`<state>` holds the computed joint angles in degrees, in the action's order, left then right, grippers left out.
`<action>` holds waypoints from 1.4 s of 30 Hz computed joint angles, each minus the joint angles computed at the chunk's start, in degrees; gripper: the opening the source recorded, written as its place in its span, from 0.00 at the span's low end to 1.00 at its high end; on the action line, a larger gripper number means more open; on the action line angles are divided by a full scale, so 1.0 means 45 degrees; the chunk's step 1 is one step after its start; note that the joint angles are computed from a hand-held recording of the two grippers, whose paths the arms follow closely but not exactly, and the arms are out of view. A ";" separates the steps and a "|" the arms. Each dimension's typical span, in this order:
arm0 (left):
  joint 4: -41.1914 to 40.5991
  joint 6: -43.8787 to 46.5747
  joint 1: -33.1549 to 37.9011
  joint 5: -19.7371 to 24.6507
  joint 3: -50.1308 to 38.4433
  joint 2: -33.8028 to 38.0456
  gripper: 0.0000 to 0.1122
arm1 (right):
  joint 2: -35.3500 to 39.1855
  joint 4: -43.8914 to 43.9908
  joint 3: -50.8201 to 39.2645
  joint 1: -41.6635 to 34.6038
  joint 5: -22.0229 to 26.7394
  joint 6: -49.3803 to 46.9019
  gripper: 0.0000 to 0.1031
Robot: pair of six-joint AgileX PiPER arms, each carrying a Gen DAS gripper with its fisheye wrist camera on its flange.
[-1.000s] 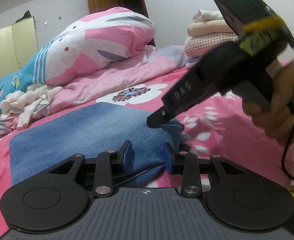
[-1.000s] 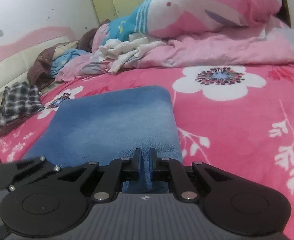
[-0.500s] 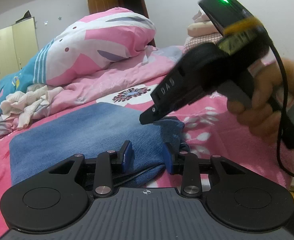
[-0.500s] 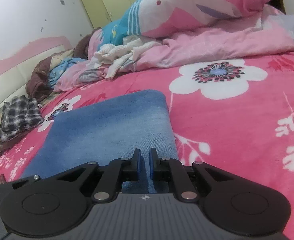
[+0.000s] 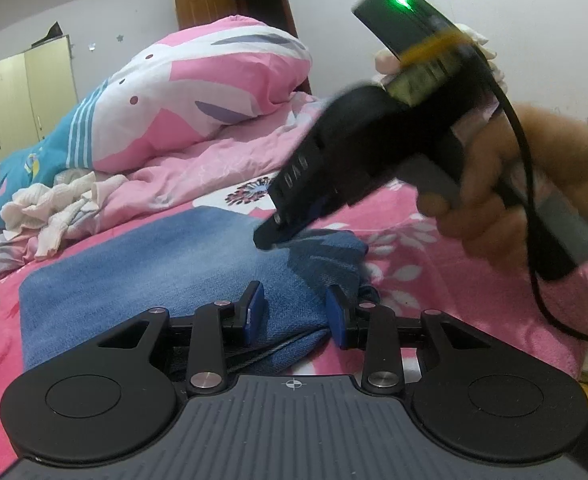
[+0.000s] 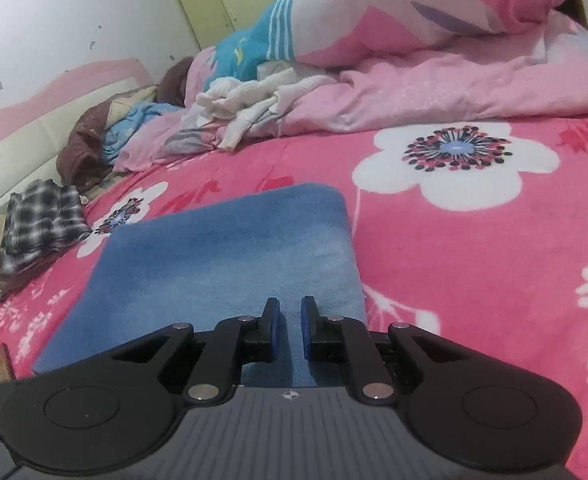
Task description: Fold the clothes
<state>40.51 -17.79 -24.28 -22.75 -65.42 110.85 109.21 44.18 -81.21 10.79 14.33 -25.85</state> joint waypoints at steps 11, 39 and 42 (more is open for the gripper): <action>-0.0047 0.0102 0.0009 -0.0036 0.0002 0.0024 0.30 | 0.1050 0.0068 -0.1124 -0.0086 0.0200 -0.0608 0.14; -0.0075 0.0170 0.0005 -0.0053 -0.0054 0.0083 0.30 | 0.5605 -0.4678 -0.9188 -0.0445 0.3721 0.4014 0.18; -0.0166 0.0269 0.0004 -0.0089 -0.0014 0.0068 0.30 | 0.5776 -0.4932 -0.9836 -0.0481 0.4281 0.4310 0.18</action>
